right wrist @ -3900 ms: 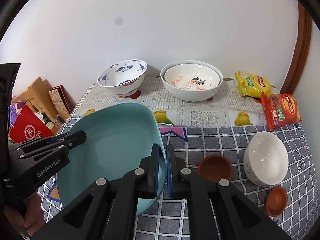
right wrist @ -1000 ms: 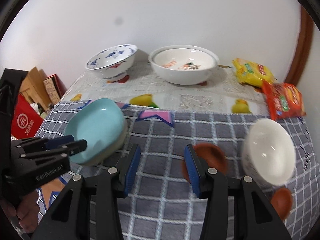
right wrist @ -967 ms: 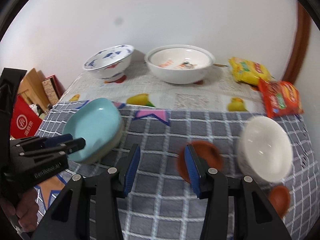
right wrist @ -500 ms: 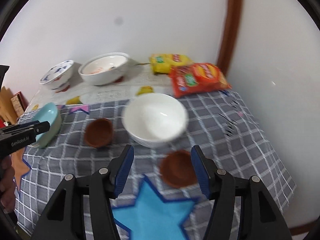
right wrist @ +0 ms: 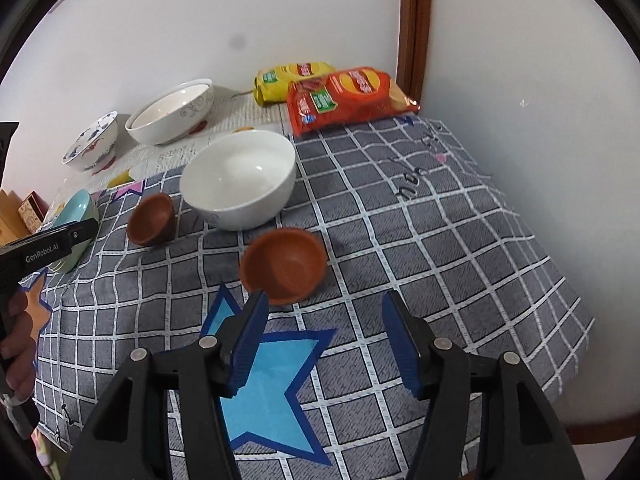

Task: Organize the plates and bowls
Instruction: 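Grasp a brown clay bowl with the left gripper while the right gripper grasps the other brown bowl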

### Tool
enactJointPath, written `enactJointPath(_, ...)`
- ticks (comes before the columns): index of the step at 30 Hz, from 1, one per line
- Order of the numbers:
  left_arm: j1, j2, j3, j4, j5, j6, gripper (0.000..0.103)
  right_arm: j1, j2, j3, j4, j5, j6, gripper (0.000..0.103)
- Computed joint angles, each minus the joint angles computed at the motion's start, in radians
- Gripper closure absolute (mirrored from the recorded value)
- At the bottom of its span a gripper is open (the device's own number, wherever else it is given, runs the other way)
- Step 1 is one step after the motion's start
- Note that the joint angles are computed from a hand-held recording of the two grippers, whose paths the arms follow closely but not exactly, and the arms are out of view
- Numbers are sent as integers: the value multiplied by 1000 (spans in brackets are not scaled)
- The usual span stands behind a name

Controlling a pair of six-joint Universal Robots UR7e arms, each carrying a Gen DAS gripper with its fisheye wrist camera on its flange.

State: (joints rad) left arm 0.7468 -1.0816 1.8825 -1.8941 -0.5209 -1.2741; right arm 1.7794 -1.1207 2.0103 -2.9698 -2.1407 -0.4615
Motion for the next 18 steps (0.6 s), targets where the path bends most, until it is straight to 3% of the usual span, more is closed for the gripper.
enactJointPath(11,77,39,-44,-45,-46,89,72,-48,77,-59,25,48,47,44)
enactJointPath(18,128,69,-69,-120,-64,156,72,-64,125,-107,51,58,52,58)
